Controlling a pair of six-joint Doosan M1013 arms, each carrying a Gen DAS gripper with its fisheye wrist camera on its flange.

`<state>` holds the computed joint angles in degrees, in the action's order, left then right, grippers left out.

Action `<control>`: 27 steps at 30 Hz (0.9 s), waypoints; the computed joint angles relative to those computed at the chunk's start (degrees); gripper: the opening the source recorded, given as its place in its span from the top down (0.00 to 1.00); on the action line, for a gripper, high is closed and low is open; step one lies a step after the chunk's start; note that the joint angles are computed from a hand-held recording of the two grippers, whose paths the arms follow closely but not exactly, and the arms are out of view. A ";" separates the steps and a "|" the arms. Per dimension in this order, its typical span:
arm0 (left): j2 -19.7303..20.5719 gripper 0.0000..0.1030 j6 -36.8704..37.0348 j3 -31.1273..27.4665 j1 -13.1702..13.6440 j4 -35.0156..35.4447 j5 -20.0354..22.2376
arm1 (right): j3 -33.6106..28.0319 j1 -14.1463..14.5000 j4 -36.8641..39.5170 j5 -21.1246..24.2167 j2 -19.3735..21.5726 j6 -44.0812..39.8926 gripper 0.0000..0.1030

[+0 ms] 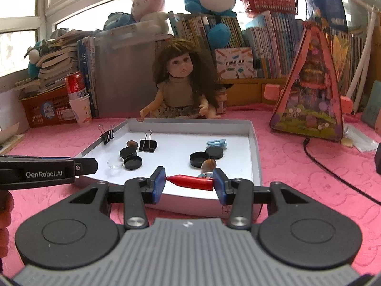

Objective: Organize rigid objects
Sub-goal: 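Lift and carry both red crayons over the white tray with both grippers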

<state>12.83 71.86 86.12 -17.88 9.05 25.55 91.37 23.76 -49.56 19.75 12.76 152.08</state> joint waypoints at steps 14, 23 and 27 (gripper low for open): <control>4.85 0.60 7.52 -6.42 1.07 -8.20 6.91 | -6.20 -4.03 34.88 3.86 3.36 -25.62 0.51; 8.18 0.60 12.76 -10.49 2.01 -13.40 12.75 | -10.91 -6.19 50.66 12.61 6.29 -39.03 0.51; 9.02 0.60 11.56 -11.23 1.70 -10.91 13.04 | -12.59 -6.62 52.67 14.60 7.39 -40.60 0.51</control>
